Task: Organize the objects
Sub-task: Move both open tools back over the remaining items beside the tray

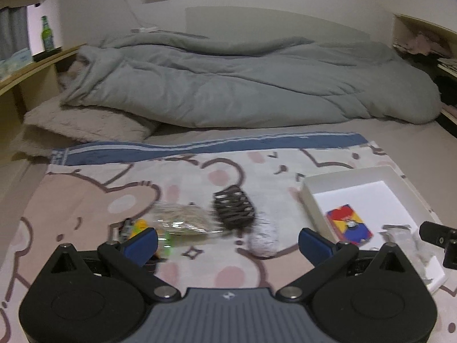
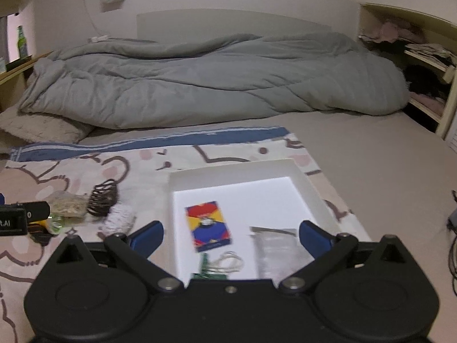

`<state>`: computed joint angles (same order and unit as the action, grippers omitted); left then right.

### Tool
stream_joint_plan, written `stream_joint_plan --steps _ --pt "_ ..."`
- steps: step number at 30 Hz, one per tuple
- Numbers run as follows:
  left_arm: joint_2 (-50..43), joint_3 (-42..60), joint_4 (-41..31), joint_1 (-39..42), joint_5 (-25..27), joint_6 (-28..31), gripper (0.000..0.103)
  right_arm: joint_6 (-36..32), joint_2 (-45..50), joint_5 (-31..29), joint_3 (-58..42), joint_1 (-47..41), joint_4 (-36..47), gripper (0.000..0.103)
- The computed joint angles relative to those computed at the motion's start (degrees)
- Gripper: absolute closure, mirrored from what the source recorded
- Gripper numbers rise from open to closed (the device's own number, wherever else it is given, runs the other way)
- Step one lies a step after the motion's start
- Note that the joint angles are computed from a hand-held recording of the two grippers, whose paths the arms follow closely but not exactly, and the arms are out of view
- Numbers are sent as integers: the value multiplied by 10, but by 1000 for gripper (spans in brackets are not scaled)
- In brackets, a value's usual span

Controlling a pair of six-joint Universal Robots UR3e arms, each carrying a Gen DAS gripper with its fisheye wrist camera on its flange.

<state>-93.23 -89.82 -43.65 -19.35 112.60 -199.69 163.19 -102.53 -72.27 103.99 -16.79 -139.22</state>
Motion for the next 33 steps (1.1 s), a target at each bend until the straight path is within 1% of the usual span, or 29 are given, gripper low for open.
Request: stream_joint_plan --steps 7,17,24,33 --pt "83 -83 14 57 -5 16 0 32 33 -32 -24 88 -21 0" --pt "177 -169 22 124 -20 49 0 71 69 -62 -55 167 -36 0" --pt "219 -198 21 146 -27 61 0 95 89 -77 -68 203 -53 0" --pt "240 -202 5 138 -1 62 0 105 86 -73 -59 227 -69 1"
